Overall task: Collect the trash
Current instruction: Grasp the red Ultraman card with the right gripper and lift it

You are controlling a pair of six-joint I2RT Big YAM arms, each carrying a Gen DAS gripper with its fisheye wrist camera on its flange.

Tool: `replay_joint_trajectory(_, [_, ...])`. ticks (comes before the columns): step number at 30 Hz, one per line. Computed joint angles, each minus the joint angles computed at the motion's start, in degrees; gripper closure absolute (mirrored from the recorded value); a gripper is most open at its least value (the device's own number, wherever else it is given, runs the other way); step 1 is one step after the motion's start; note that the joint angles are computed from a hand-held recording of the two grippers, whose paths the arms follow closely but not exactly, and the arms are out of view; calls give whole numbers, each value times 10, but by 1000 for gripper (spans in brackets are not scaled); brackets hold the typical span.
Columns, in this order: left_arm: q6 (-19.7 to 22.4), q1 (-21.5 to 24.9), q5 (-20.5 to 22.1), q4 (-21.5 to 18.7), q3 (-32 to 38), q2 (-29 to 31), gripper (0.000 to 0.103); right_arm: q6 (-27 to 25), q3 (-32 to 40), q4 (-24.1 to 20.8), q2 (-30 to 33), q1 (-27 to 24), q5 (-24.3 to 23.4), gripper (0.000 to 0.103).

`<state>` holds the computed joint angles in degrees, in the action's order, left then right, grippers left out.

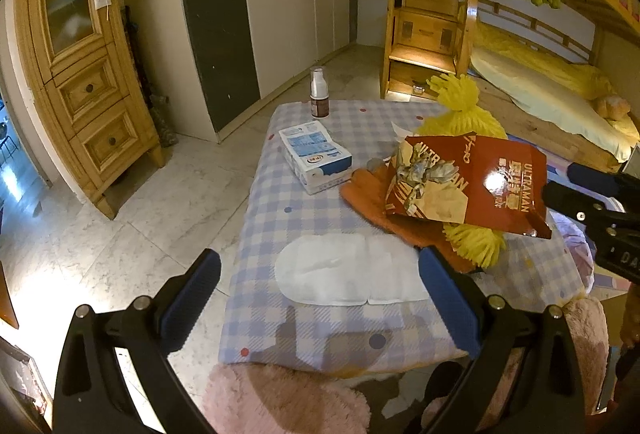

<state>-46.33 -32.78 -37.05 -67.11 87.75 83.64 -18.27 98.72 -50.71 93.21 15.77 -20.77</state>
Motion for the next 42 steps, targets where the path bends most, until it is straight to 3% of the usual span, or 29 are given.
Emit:
replay_joint_trajectory(6, [4,2,4,2,1,6,7,6,32,-24,35,8,3,41])
replay_joint_trajectory(9, [3,1,4,1,1,6,7,12,55,-44,51,12,-3,50])
replay_joint_trajectory(13, [-3,1,0,0,-3,3,7,2,49,-36,44,17,-8,72])
replay_joint_trajectory(15, [-7,2,0,0,-7,2,7,-9,48,-37,43,22,0,73])
replay_joint_trajectory(17, [-10,0,1,2,-14,-4,7,-15,46,-36,43,26,9,66])
replay_joint_trajectory(19, [-13,-1,1,2,-19,-6,7,-11,43,-31,43,25,7,41])
replay_joint_trajectory(25, [-18,0,2,3,-30,-15,7,-7,19,13,24,27,17,22])
replay_joint_trajectory(31, [-21,3,3,11,-44,-22,7,-28,20,40,18,30,11,16])
replay_joint_trajectory(36, [-23,7,8,10,-47,-24,7,-35,59,24,43,34,-5,16])
replay_joint_trajectory(42, [-19,6,10,9,-44,-20,7,-37,107,10,91,32,22,17])
